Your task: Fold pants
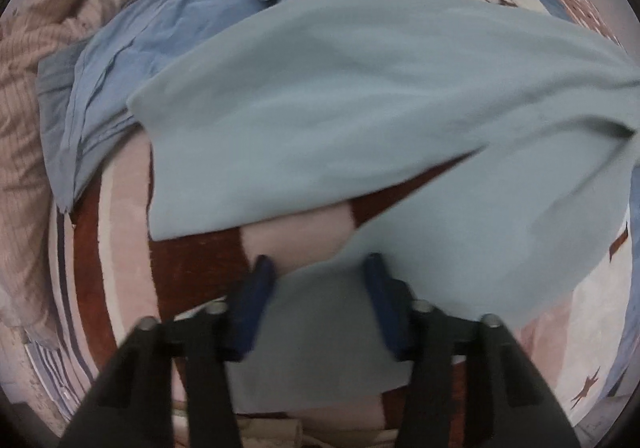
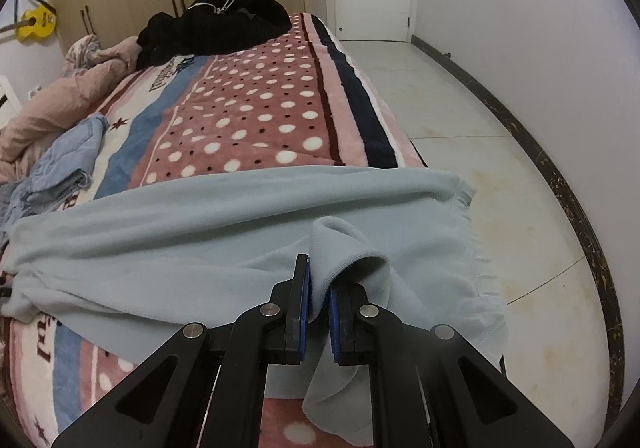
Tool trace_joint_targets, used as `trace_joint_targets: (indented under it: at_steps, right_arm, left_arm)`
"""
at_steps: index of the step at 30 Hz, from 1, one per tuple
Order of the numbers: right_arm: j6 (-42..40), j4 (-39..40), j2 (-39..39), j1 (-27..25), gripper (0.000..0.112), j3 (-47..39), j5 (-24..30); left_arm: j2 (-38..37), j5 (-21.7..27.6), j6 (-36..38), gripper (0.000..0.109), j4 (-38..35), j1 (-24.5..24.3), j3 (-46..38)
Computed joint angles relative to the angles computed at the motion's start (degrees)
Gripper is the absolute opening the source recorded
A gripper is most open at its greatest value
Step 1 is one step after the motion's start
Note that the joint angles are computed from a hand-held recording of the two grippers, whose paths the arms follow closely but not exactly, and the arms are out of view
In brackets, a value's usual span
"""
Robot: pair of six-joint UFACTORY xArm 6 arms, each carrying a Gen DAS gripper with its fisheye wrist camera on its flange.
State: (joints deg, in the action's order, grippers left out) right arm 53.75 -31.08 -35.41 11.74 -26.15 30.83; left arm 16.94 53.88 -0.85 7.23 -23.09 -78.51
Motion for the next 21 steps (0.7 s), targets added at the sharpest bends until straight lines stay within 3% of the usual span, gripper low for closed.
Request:
trace_joint_targets:
  at_steps: [1, 3, 5, 10, 15, 21]
  right_arm:
    - [0.1, 0.0, 0.2, 0.1, 0.003, -0.1, -0.1]
    - [0.1, 0.2, 0.3, 0.2, 0.003, 0.0, -0.3]
    - [0.2, 0.3, -0.2, 0.2, 0.003, 0.2, -0.5]
    - [0.6, 0.7, -2.9, 0.2, 0.003, 1.5, -1.0]
    - [0.3, 0.9, -7.4, 0.5, 0.003, 2.4, -0.2]
    - [-2.4, 2.6, -9.3, 0.6, 0.005, 2.2, 1.2]
  left_arm:
    - [-0.5, -0.1, -0.2, 0.016, 0.3, -0.8, 0.6]
    - [-1.2, -0.2, -1.4, 0.004, 2.6, -2.5, 1.5]
    - [-2.2, -0.6, -5.4, 0.003, 9.4, -4.9, 3.2]
    - [-7.4, -3.9, -13.3, 0.003, 16.5, -6.5, 7.3]
    - [-10.2, -5.2, -15.6, 0.003, 17.1, -5.9, 6.4]
    - [-8.3, -4.1, -17.7, 0.003, 20.1, -4.6, 1.3]
